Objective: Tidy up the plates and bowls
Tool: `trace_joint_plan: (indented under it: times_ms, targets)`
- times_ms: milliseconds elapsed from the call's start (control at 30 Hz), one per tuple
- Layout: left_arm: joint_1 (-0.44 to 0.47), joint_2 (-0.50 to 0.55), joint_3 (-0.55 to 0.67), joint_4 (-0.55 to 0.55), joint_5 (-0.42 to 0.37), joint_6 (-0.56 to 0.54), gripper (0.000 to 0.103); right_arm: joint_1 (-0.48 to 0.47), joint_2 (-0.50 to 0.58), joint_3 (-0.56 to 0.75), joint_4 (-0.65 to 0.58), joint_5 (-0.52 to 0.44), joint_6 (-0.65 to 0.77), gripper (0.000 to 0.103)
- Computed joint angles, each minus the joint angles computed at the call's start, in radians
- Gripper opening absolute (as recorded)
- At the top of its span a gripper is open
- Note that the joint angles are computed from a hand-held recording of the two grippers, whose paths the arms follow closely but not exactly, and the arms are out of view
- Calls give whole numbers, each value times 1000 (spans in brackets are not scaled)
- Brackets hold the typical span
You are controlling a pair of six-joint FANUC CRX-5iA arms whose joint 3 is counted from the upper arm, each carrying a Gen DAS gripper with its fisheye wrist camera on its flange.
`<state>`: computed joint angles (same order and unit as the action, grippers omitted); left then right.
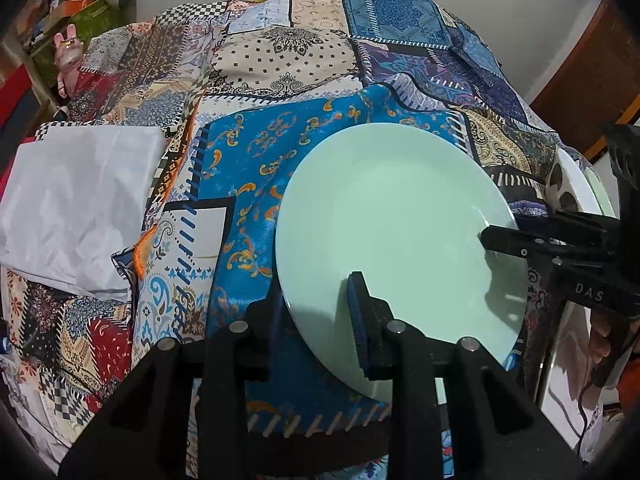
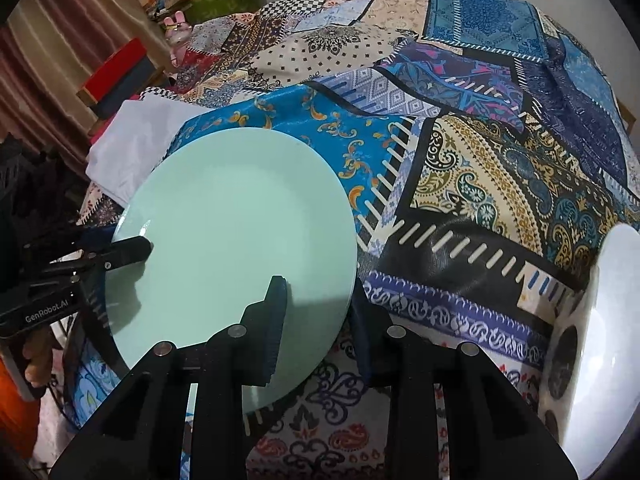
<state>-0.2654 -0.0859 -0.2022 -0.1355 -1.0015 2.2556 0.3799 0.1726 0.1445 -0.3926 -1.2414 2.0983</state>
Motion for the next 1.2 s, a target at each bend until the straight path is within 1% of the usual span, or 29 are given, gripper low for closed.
trace_joint_plan:
  times_ms: [300,500,867,1200]
  targets:
    - [-75,-13,50,-49,-40,76,29,-42,-67,-33,-37,3,6,28]
    - [-141,-13,100,-84,-75,123,29,-96,-112,-39,-79,-20,11,28]
    - [-281,4,211,-165,-160,219,29,-209,-208,-67,-150,-69,54,28]
    - [-376,38,278,-193,-192,271,29,-327,-265,-92,-211,-113,98,28]
